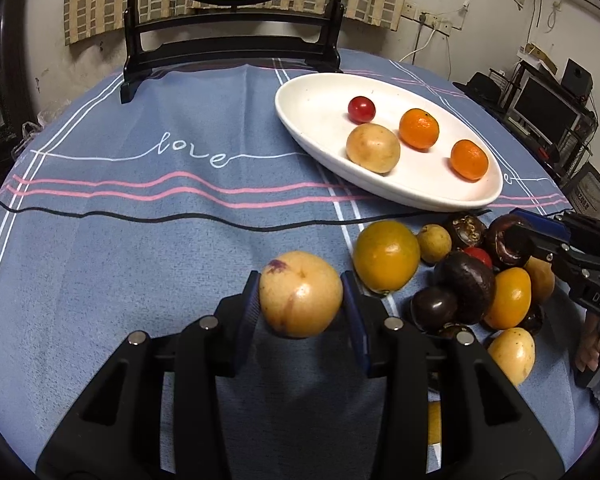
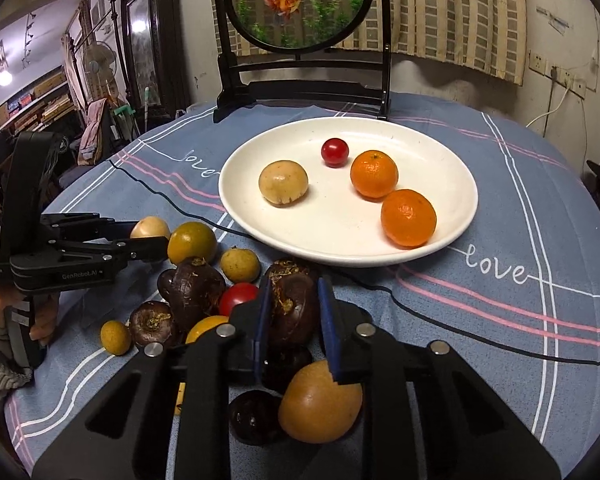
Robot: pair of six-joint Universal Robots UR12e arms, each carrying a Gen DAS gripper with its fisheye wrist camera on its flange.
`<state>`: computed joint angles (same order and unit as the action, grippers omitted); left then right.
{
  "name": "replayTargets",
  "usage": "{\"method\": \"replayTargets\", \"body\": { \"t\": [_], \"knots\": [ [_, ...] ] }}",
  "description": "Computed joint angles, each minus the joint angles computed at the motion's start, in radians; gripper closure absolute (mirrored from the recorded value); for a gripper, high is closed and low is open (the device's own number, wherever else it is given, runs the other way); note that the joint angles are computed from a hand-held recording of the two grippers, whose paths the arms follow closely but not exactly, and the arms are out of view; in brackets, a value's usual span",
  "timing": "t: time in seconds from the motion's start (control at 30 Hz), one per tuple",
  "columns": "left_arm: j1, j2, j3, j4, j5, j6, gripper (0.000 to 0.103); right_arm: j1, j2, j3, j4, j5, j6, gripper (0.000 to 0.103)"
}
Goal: Organize fruits
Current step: 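Grasp the purple-streaked pale fruit with the left tool while the right tool grasps a dark brown fruit, then carry the pale fruit onto the plate with the left tool while the right tool places the dark brown fruit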
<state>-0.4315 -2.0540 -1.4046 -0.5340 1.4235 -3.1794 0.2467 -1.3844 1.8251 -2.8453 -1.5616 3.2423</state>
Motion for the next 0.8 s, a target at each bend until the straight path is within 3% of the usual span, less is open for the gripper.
{"method": "replayTargets", "body": {
  "t": [0.2, 0.47, 0.63, 0.8],
  "knots": [
    [0.002, 0.000, 0.003, -0.013, -0.007, -0.003, 0.062, 0.016, 0.002, 0.000, 0.012, -0.011, -0.025, 0.081],
    [0.003, 0.000, 0.001, -0.010, -0.014, -0.008, 0.062, 0.003, -0.008, 0.014, 0.001, 0.042, 0.012, 0.082],
    [-0.006, 0.020, -0.042, 0.112, 0.004, 0.003, 0.063, -0.019, -0.028, 0.035, -0.043, 0.087, 0.073, 0.082],
    [-0.016, 0.031, -0.048, 0.168, -0.003, 0.018, 0.063, -0.051, -0.061, 0.067, -0.117, 0.108, 0.151, 0.082]
  ]
}}
